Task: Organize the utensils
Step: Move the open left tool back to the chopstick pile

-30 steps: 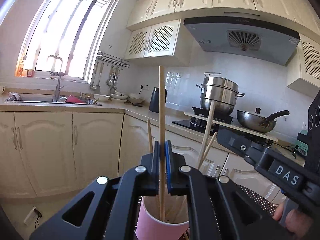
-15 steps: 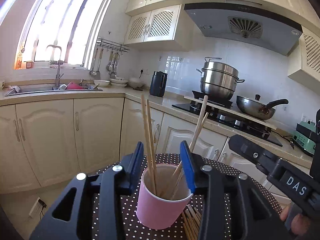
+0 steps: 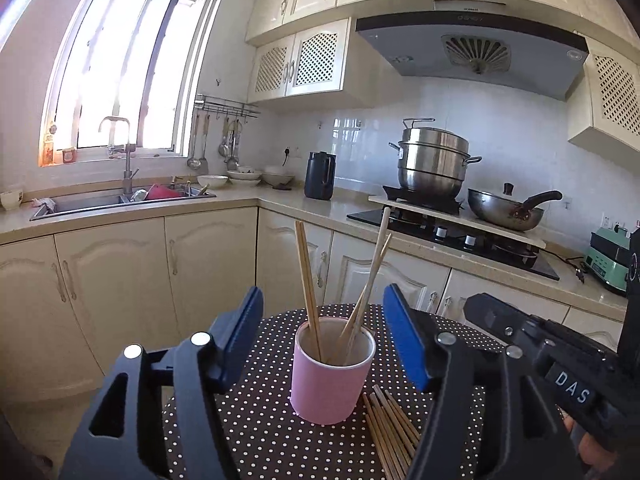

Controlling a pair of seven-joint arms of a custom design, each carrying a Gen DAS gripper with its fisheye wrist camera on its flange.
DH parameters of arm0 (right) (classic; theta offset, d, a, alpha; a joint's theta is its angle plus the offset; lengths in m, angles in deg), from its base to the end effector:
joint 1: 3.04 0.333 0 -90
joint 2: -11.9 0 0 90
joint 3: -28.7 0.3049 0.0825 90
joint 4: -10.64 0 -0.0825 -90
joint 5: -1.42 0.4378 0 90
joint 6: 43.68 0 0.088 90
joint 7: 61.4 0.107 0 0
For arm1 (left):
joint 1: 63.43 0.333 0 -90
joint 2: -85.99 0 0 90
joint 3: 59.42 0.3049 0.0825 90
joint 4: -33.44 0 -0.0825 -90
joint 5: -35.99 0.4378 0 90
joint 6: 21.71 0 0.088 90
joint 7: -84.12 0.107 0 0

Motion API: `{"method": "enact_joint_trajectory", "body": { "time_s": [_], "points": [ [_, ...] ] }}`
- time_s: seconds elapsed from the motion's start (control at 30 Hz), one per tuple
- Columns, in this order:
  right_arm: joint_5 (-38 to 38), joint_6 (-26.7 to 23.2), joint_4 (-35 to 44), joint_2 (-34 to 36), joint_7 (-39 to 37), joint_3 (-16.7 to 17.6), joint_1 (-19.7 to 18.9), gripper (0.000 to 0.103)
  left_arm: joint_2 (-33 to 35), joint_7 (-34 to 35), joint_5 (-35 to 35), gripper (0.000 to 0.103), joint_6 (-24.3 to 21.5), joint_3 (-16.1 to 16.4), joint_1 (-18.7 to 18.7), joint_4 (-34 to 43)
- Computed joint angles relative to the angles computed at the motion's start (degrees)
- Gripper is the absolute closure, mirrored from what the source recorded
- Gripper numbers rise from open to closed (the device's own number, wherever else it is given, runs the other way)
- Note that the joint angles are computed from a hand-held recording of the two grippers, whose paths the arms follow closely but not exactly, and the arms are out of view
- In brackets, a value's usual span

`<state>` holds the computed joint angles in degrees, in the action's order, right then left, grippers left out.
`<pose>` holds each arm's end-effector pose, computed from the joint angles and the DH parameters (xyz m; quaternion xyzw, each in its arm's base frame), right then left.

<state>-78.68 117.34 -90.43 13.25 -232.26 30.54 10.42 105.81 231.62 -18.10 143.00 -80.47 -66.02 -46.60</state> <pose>0.6275 0.2209 0.6025 -0.4633 0.6438 -0.3898 0.4679 0.7245 -0.2122 0.6177 -0.3933 0.6929 -0.5564 0.2360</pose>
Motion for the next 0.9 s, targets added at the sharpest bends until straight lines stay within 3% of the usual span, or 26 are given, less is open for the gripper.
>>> {"method": "enact_joint_trajectory", "body": {
  "time_s": [0.23,0.4,0.57,0.73,0.9],
  "points": [
    [0.8,-4.9,-5.2,-5.1,-1.3,2.5,0.5,0.093,-7.3,4.5,-4.6,0.034,1.6,0.6,0.2,-8.0],
    [-3.2,-8.4,-9.5,-9.4,2.8,4.8,0.0,0.055,-12.1,14.5,-14.9,0.031,3.4,1.6,-1.0,-12.8],
    [-2.0,-10.8,-12.5,-12.0,0.9,6.3,-0.4,0.053,-14.8,19.0,-18.4,0.029,4.6,4.2,-4.0,-16.2],
    [1.0,-10.4,-15.1,-13.6,-0.4,6.5,-1.3,0.051,-15.6,14.6,-11.4,0.029,3.9,6.4,-6.4,-18.6],
    [8.4,-9.6,-16.6,-13.8,-6.2,6.1,-2.1,0.05,-14.4,-2.5,9.9,0.029,-0.1,8.5,-7.9,-19.5]
  ]
}}
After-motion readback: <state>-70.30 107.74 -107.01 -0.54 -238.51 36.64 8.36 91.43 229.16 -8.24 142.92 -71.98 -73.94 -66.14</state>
